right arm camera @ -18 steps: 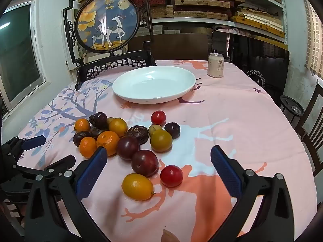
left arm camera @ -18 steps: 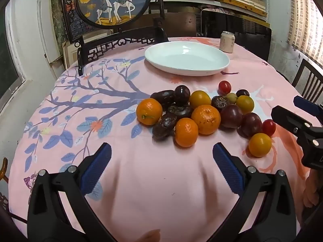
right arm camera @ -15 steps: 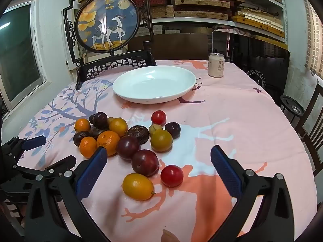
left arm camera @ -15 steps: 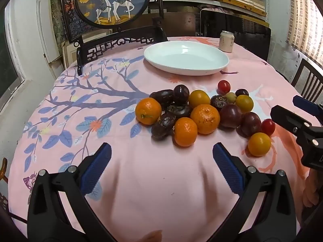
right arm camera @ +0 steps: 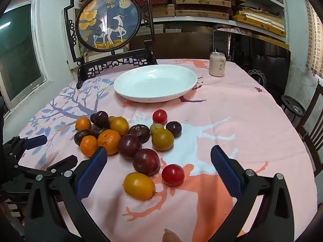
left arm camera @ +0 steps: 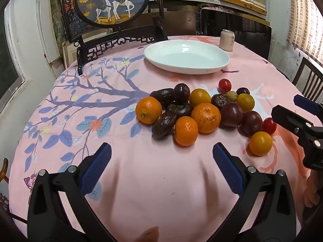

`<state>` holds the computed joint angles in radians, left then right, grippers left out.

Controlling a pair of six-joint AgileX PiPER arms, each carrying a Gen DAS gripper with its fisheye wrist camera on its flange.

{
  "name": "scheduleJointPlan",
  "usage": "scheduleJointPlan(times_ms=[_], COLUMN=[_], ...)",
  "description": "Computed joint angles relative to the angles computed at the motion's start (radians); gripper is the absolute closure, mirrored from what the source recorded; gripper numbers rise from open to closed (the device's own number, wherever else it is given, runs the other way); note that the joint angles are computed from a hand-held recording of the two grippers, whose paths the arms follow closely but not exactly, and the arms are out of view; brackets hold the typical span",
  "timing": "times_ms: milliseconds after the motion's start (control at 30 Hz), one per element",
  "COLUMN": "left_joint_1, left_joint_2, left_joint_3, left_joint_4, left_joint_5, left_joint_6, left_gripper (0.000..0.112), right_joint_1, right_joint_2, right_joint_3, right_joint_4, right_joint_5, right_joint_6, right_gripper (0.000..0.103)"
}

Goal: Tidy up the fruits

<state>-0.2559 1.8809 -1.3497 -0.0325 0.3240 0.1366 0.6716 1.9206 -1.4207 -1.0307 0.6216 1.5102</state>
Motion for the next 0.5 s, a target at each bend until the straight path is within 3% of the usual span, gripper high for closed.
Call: scheduleJointPlan(times_ms=[500], left_joint_1=[0.013], left_joint_2=[0.002], left_joint_3=[-0.003], left_joint_4=[-0.063], left_joint_5=[-0.008], left_joint_6=[0.063], left_gripper=[0.012], right_joint_1=[0.004], right_joint_2=[-0.009], right_joint_3=[0.009], right_joint_4=[-0.024], right_joint_5=[0.003], right_joint_6=[0.020], right_gripper=[0.002])
